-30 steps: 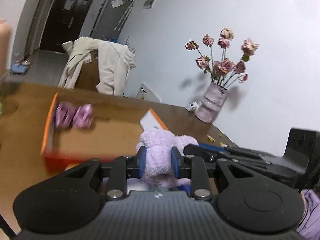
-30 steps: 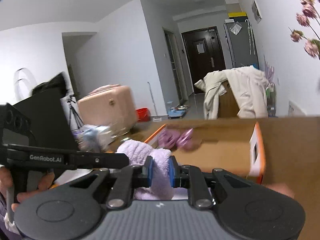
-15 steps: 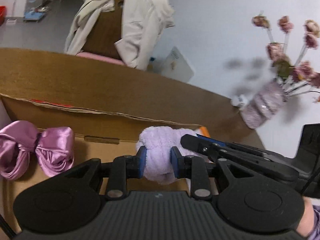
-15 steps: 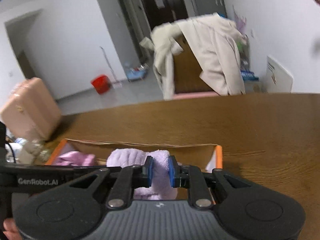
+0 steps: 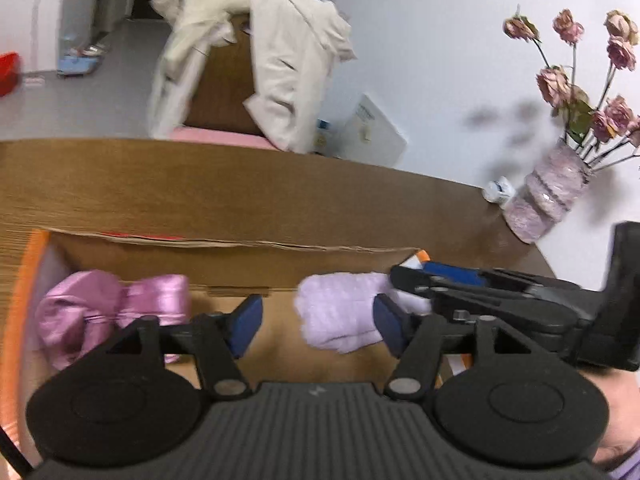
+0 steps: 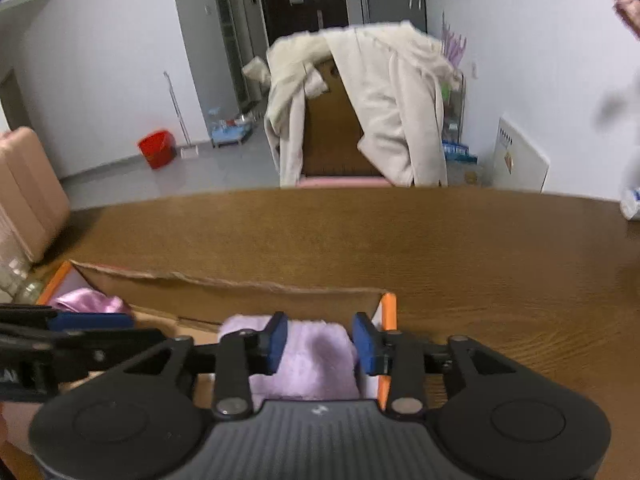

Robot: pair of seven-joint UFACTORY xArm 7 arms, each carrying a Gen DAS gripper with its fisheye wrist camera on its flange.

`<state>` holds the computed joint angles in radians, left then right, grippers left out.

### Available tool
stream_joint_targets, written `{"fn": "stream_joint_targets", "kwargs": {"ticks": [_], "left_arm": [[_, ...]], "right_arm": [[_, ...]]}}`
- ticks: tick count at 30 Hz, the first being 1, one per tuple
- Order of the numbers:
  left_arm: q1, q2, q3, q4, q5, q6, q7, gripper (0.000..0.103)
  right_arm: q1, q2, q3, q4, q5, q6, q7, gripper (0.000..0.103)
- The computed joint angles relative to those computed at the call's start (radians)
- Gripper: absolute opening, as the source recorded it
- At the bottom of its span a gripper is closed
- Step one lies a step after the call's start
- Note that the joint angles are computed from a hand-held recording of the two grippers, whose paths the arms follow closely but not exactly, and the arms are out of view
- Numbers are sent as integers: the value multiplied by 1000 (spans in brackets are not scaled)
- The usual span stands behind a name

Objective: Organize soft objects
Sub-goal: 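Carry the lilac towel into the orange box and open the gripper, then return to the pile and grasp the clear iridescent bag with the left tool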

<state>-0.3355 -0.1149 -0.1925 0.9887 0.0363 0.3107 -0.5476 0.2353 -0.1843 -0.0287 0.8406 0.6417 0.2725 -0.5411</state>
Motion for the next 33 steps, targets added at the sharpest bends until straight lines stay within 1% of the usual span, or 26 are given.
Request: {"fn": "stream_joint_targets", "kwargs": {"ticks": [2,4,7,8,11,13,18,20,21,23,24,27,28,30,33], "left_arm": [[12,-78,-15,-20,58,38,-31,64],[29,-161,-34,-45,96,83,-69,67],[25,-289,-45,-81,92,134,-52,76],[28,-330,-54,-90,98,159,-50,79],[39,-451,-84,-118,111,216,-49,81],[43,-536,-102,-138,113,259,-49,83],[49,-743,-152,-208,114,332,-61,85],[50,-841,-175,-248,107,362,-81,86],[45,-894,-189,-273,106,371,-88,87],[25,-997,-216,-327,106,389,-88,89],[18,-1037,-235,-346,105,406,-89,89],[0,-1188,-321,-415,108,457,-128,90],[-15,-1233,-348,-436,104,475,-144,91],[-59,-1322,-402,-477,85,508,-183,96],[-133,-1433,-492,-512,46,590,-257,98]], "right_arm": [[0,-84,-3,-31,-4,18,1,43],[-3,-170,-10,-57,-41,50,23,51],[-2,-316,-27,-95,-108,125,58,60],[-6,-370,-28,-107,-138,158,71,60],[-15,-494,-34,-126,-214,238,107,64],[-18,-575,-41,-143,-249,280,128,71],[-6,-782,-56,-211,-297,359,165,75],[-1,-871,-59,-248,-307,384,178,79],[-2,-928,-55,-275,-314,396,187,81],[-1,-1050,-50,-330,-328,429,200,82],[0,-1118,-48,-362,-332,446,207,82],[22,-1323,-53,-462,-317,491,241,88],[26,-1393,-48,-495,-310,516,261,88],[21,-1531,-31,-554,-302,567,309,88],[18,-1774,5,-632,-302,681,379,88]]}}
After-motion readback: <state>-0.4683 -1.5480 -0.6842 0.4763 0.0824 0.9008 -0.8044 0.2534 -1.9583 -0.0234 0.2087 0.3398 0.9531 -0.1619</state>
